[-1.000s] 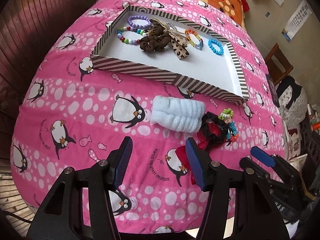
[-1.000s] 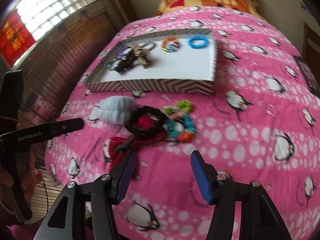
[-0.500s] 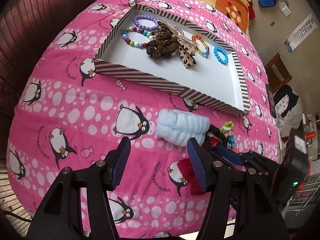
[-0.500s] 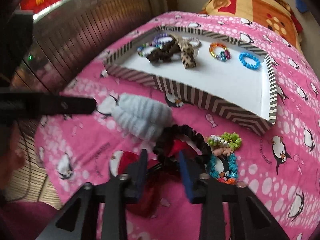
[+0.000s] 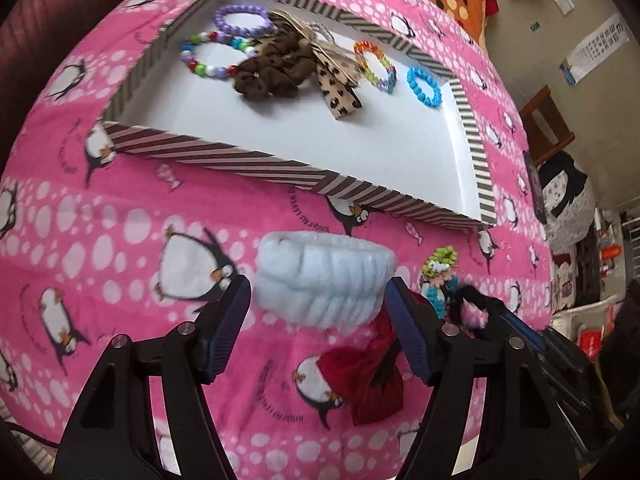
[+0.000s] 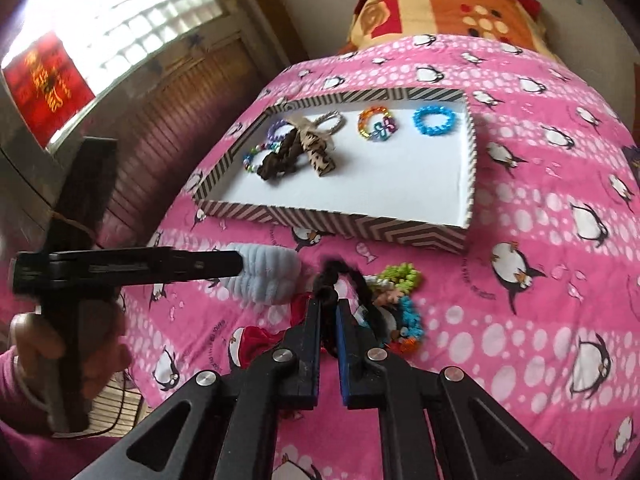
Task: Organize jewelry
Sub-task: 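Grasp the white fluffy scrunchie with the left tool while the right tool grasps the black scrunchie, then carry both scrunchies into the striped tray and open both tools to release them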
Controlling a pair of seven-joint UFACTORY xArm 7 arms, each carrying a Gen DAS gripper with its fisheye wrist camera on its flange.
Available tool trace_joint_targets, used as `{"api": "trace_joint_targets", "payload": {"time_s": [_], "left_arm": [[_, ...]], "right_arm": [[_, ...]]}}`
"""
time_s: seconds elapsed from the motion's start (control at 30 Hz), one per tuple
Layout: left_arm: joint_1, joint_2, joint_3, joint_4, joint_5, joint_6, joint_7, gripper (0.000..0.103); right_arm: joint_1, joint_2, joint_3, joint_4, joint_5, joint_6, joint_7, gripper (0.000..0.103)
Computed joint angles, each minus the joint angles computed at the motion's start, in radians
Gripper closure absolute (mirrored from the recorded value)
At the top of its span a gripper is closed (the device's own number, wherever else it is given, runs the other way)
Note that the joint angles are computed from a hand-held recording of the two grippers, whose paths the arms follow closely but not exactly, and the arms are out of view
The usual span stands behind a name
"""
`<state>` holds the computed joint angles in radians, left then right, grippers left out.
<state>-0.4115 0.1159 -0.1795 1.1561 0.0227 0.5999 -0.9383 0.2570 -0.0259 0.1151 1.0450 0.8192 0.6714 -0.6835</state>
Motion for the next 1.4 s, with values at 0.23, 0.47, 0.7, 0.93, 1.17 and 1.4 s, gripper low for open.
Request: {"api": "trace_joint_targets", "payload": {"time_s": [0.23,0.47,0.7,0.93,1.17,1.4], "left_arm": [[-0.026,0.051,0.016,0.029,0.094,0.003,-0.022,0.063],[-0.022,-0.024,0.008,-0.009,0.119,-0.004,-0.015,0.083],[-0.015,-0.102,-0.009,-0.006,0.201,0.017,-0.071,0.083],[0.001,-0.125,-0.026,0.025,0.292,0.066,-0.131,0.083],[0.002,-0.122,-0.030,0.056,0.363,0.117,-0.163,0.083],[0.008,-0.113,-0.022,0.076,0.387,0.128,-0.160,0.083]], "right_arm": [[0.004,-0.021,-0.004,-0.020,-0.006,-0.003,0.026,0.097],[0.006,-0.026,-0.009,-0.012,0.038,0.011,-0.001,0.097],[0.003,-0.040,-0.023,0.027,0.143,0.056,-0.068,0.097],[-0.003,-0.034,-0.025,0.072,0.153,0.054,-0.078,0.097],[-0.008,-0.011,-0.017,0.109,0.134,0.053,-0.076,0.097],[-0.009,0.023,-0.002,0.156,0.104,0.035,-0.061,0.097]]}}
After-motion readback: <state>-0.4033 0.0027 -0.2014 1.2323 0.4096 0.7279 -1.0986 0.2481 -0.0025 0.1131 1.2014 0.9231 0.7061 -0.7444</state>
